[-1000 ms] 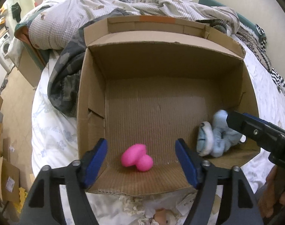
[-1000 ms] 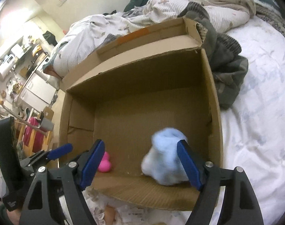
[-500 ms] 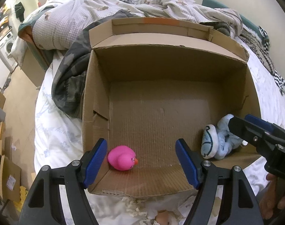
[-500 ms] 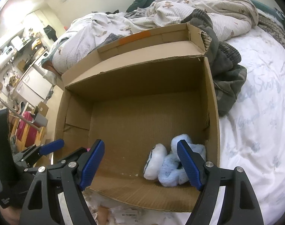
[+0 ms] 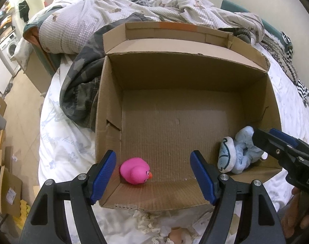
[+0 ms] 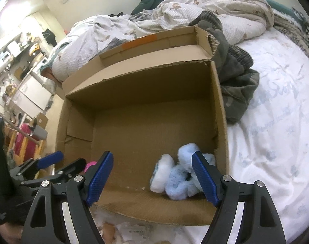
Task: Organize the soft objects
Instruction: 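Open the left tool to drop the duck while the right tool releases the socks, then grasp the beige scrunchie with the left tool while the right tool grasps the clear cone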
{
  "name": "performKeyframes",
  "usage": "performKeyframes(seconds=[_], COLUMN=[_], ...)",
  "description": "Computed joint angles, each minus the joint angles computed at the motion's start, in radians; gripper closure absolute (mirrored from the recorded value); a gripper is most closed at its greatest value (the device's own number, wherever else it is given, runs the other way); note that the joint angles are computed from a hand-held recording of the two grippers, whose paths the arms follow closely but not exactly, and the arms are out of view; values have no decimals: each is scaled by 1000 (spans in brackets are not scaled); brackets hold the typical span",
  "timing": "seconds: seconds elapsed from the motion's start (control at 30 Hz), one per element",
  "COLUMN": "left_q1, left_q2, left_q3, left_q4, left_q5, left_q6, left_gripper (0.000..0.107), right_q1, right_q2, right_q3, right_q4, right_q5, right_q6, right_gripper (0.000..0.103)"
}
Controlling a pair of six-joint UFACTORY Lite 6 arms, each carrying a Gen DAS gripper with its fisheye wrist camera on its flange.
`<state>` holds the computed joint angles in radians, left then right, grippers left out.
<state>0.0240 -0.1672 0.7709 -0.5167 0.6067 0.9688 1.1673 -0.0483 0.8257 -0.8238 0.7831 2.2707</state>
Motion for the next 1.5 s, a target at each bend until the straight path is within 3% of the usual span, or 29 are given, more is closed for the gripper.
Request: performKeyframes(seconds=[0.73,1.1,1.3,1.5], left_q1=[254,403,472,433], left_q2=[-178,-213,-138,-34], left_q3=[-33,-74,-52,-54], left_q4=[-51,-40,-15,110], left_q5=[197,246,234,211], left_q6=[153,246,266,151], left_gripper=[34,34,34,34], right_q1=[197,300,334,309], right_q2=[-43,-58,-46,-31], right_q3=[42,9,-15,-42], right_q4=[61,92,131,192], right_q5=[181,131,69,2], right_q6=[76,153,186,186], right_gripper=[19,19,19,19])
